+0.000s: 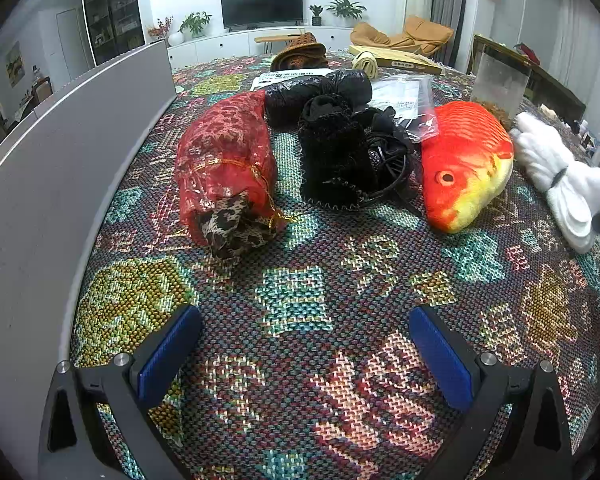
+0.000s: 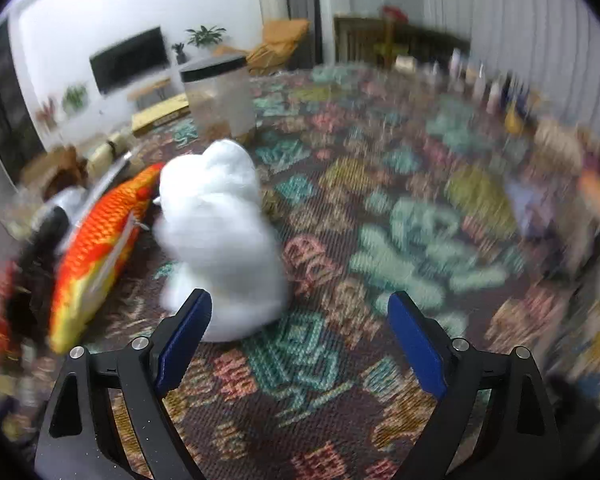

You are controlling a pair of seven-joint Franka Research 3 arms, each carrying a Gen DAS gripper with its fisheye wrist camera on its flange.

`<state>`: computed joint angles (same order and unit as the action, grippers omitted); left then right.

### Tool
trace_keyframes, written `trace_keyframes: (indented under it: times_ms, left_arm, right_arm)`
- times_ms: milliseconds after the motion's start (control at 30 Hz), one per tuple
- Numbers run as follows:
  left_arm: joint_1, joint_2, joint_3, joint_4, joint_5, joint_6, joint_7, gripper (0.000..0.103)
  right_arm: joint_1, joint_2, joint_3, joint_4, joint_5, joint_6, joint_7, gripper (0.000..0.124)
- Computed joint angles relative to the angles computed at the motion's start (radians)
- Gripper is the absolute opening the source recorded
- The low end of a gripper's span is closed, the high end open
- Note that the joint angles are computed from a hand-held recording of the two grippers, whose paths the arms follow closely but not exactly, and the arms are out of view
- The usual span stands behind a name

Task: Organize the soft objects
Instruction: 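Grasp the white towel bundle with the right tool while the left tool grasps the red cloth bag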

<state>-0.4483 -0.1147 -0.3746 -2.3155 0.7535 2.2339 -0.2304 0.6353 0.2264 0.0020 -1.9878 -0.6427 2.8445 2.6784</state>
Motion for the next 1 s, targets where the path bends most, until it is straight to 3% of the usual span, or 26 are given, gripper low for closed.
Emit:
trace_keyframes:
  times_ms: [67, 167, 300, 333, 433, 533, 633, 667, 733, 800, 867, 900, 967, 1000]
  left_arm:
    - [0.000, -0.001, 0.000, 0.001, -0.001, -0.001, 0.001, 0.103]
    - [0.000, 0.002, 0.000, 0.003, 0.001, -0.001, 0.001, 0.103]
    - [-0.004, 0.002, -0.001, 0.006, -0.009, -0.009, 0.004, 0.103]
    - [-0.006, -0.007, 0.001, -0.001, -0.021, 0.000, 0.020, 0.103]
    - [-0.010, -0.076, 0.011, -0.053, -0.102, 0.048, 0.046, 0.103]
    - [0.022, -0.204, 0.009, -0.140, -0.092, 0.125, -0.044, 0.103]
    - [0.072, -0.267, 0.031, -0.165, -0.108, 0.163, -0.034, 0.103]
    - [0.089, -0.271, 0.048, -0.166, -0.128, 0.175, -0.010, 0.103]
    - [0.124, -0.251, 0.083, -0.159, -0.173, 0.199, 0.052, 0.103]
    - [0.148, -0.215, 0.111, -0.143, -0.242, 0.205, 0.115, 0.097]
    - [0.171, -0.186, 0.131, -0.147, -0.303, 0.253, 0.147, 0.092]
    - [0.180, -0.172, 0.137, -0.154, -0.330, 0.282, 0.158, 0.092]
    - [0.211, -0.155, 0.107, -0.133, -0.294, 0.257, 0.140, 0.083]
    - [0.211, -0.143, 0.112, -0.122, -0.305, 0.262, 0.169, 0.056]
  right_arm:
    - [-0.017, -0.006, 0.026, -0.023, 0.058, 0.043, -0.070, 0.091]
    - [0.041, -0.003, -0.012, -0.006, -0.078, 0.057, -0.034, 0.091]
    - [-0.001, 0.055, 0.108, 0.044, 0.100, 0.030, -0.382, 0.091]
    - [0.014, 0.057, 0.103, 0.047, 0.097, 0.024, -0.413, 0.091]
    - [0.112, 0.039, 0.003, 0.032, -0.051, 0.072, -0.327, 0.091]
    - [0.137, 0.021, -0.049, 0.008, -0.134, 0.141, -0.224, 0.091]
    - [0.174, -0.002, -0.126, -0.011, -0.225, 0.228, -0.056, 0.091]
    - [0.171, -0.010, -0.143, -0.014, -0.263, 0.264, 0.008, 0.091]
    - [0.079, -0.030, -0.074, -0.019, -0.198, 0.280, -0.025, 0.091]
    - [-0.085, -0.007, 0.101, 0.038, 0.015, 0.192, -0.250, 0.091]
    - [-0.184, 0.082, 0.224, 0.188, 0.238, 0.021, -0.503, 0.091]
    - [-0.187, 0.132, 0.234, 0.276, 0.357, -0.086, -0.637, 0.091]
    - [-0.152, 0.242, 0.207, 0.450, 0.471, -0.274, -0.789, 0.091]
    - [-0.152, 0.304, 0.215, 0.538, 0.501, -0.362, -0.846, 0.091]
